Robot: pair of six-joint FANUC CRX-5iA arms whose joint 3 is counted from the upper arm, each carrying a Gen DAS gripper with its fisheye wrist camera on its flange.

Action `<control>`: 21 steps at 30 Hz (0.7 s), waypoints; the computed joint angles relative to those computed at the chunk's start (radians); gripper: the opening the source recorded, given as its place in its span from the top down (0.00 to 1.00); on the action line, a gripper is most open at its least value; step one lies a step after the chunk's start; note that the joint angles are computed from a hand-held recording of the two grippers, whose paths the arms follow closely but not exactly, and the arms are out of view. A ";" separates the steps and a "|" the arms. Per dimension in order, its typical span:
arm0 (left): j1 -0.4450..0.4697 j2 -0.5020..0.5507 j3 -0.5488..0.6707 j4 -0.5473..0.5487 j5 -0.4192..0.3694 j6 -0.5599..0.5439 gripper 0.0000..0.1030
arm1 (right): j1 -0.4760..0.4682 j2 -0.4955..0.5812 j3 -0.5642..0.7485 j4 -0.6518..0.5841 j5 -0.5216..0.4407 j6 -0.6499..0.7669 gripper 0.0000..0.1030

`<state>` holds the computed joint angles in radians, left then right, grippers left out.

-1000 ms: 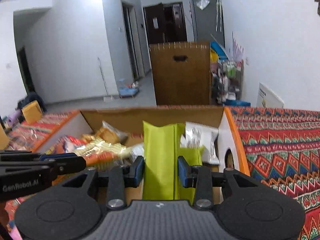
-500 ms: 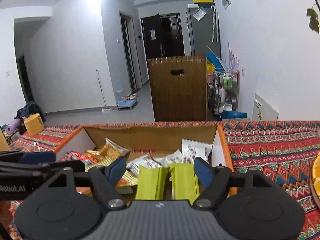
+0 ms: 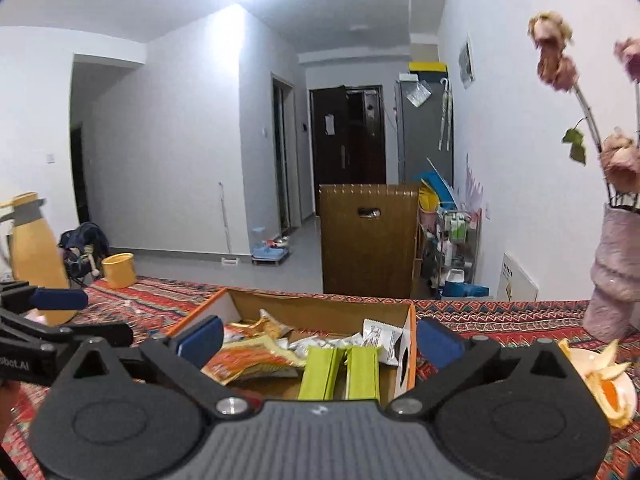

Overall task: Organize snacks
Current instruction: 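Withdraw both tools from the box back toward the remaining snacks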

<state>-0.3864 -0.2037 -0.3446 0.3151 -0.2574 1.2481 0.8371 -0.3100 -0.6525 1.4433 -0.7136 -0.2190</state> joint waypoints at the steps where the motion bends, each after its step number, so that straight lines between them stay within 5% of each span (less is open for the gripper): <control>1: -0.003 -0.035 -0.027 -0.010 0.003 0.010 0.00 | 0.033 -0.024 -0.017 -0.005 -0.028 0.005 0.00; 8: -0.019 -0.286 -0.166 -0.236 -0.071 0.282 0.00 | 0.356 -0.133 -0.122 -0.063 -0.352 -0.026 0.00; 11: -0.006 -0.405 -0.285 -0.190 -0.094 0.241 0.00 | 0.515 -0.165 -0.182 -0.094 -0.478 -0.067 0.00; 15: -0.028 -0.521 -0.323 -0.373 -0.225 0.460 0.00 | 0.754 -0.149 -0.215 -0.213 -0.661 -0.166 0.00; 21: -0.058 -0.606 -0.355 -0.465 -0.423 0.592 0.00 | 0.985 -0.121 -0.231 -0.374 -0.750 -0.319 0.00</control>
<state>-0.4446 -0.8096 -0.6998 -0.1500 -0.6809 1.8400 1.8221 -0.4314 -0.8838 1.0692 -1.4633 -0.5380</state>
